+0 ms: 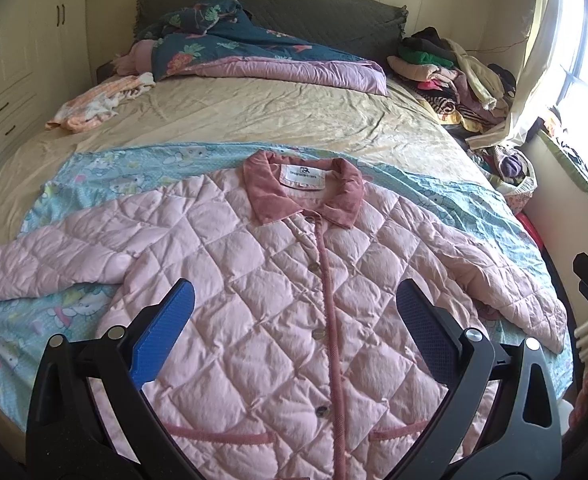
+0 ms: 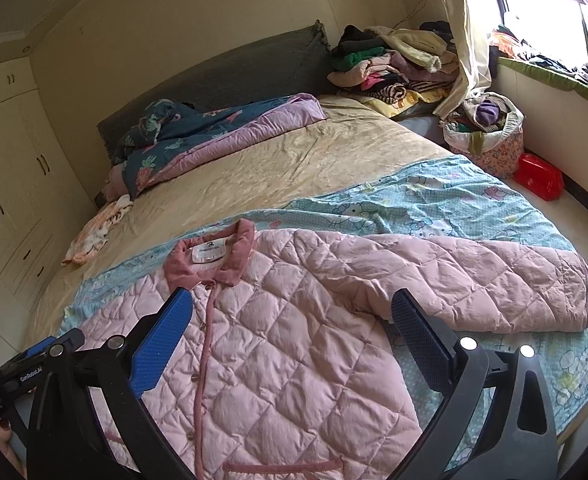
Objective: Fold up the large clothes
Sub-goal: 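Move the right tool toward the cuff of the nearest jacket sleeve, then close the right tool on the sleeve cuff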
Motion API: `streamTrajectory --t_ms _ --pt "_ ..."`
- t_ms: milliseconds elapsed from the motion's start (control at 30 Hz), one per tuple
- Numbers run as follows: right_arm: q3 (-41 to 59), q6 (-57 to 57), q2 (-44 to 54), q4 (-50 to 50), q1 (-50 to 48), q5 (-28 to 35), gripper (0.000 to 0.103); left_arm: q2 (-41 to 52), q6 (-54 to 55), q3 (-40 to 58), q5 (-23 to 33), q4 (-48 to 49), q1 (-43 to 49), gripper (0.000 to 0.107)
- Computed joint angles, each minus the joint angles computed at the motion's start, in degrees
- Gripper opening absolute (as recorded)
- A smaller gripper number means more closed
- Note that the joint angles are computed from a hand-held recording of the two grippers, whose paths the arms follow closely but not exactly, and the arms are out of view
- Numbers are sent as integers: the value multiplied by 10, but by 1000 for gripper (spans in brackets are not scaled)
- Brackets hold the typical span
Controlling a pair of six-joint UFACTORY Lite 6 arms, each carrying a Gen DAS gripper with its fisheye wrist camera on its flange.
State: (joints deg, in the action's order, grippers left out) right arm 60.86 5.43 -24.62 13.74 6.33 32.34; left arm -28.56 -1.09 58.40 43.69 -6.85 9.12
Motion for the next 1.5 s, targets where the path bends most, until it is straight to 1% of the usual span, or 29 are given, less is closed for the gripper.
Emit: streamTrajectory --t_ms 233,333,533,600,833,967,1200,1367,1433,1500 --pt "-9 -106 36 103 -98 -19 99 66 -63 18 -32 47 -63 95" --pt "-16 -142 54 137 -138 -31 99 93 -110 23 -54 92 -99 95" --pt "-34 -190 96 170 -206 -71 99 156 -155 40 -79 116 -139 95" --pt "-40 -227 115 205 -233 -79 99 176 -179 44 -87 133 -152 95" --pt "-61 -323 175 300 -305 -101 99 250 -204 69 -107 151 -183 95" --pt "-71 -367 206 346 -335 -109 99 288 -214 84 -114 161 -196 95" --pt "-86 -448 262 442 -391 -110 99 343 -288 97 -136 233 -229 95" --pt "-81 -481 302 490 -427 -100 99 379 -299 108 -144 246 -247 95" --pt "-77 -489 318 502 -438 -100 99 392 -335 113 -141 282 -257 95" --pt "-66 -488 340 508 -450 -96 99 401 -329 117 -149 274 -257 95"
